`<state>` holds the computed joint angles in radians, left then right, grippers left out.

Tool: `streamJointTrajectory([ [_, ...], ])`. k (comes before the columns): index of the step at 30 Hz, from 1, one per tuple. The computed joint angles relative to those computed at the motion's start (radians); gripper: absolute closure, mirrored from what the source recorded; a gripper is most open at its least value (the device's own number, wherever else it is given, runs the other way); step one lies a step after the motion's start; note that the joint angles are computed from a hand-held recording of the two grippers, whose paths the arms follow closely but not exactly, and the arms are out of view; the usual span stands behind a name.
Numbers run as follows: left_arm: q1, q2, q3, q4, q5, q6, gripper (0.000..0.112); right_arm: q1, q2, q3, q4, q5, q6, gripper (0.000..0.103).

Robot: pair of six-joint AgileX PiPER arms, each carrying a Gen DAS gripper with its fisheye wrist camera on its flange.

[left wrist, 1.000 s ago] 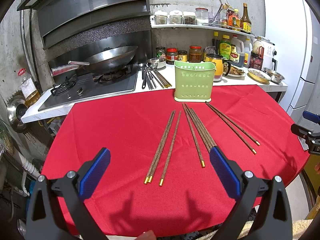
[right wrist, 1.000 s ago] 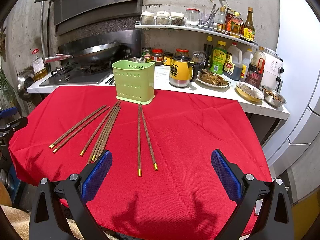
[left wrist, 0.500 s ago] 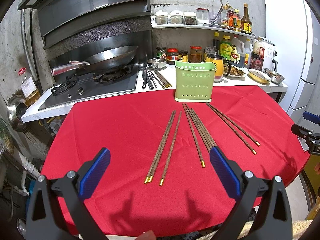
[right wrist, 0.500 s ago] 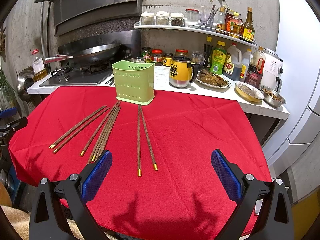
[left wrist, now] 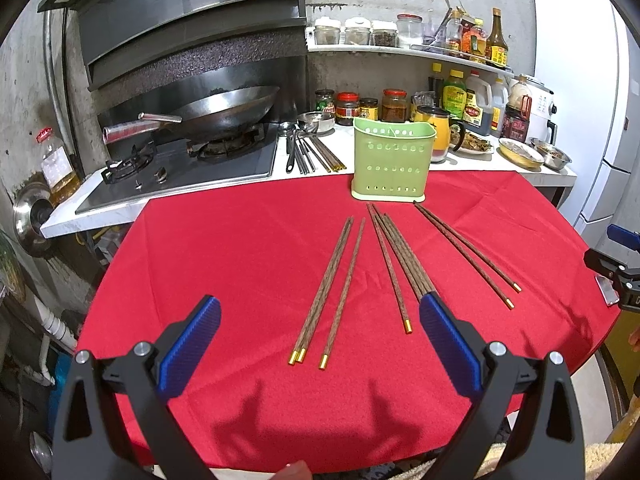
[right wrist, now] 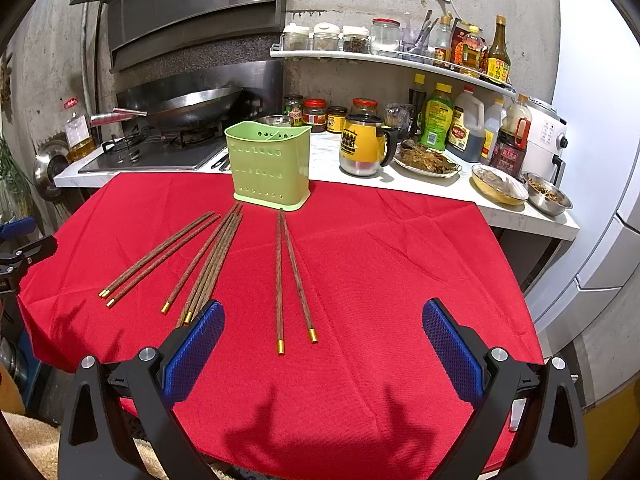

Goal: Organize utensils
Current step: 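Lower the left tool toward one chopstick while the right tool approaches another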

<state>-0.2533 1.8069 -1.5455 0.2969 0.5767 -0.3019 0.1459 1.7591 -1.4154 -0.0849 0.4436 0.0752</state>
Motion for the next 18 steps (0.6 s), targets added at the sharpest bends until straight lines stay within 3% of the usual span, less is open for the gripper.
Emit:
streamJointTrajectory([
  [6, 0.026, 0.047, -0.024, 0.013, -0.005, -0.029, 0.015, -0.018, 0.034, -0.028, 0.091, -0.005, -0.058, 0.006],
  [12, 0.073, 0.134, -0.067, -0.019, -0.018, -0.012, 0.015, -0.045, 0.098, -0.059, 0.258, -0.061, -0.175, 0.006],
  [18, 0.105, 0.230, -0.129, -0.053, -0.034, 0.051, 0.015, -0.014, 0.223, -0.176, 0.096, 0.009, -0.086, 0.006],
])
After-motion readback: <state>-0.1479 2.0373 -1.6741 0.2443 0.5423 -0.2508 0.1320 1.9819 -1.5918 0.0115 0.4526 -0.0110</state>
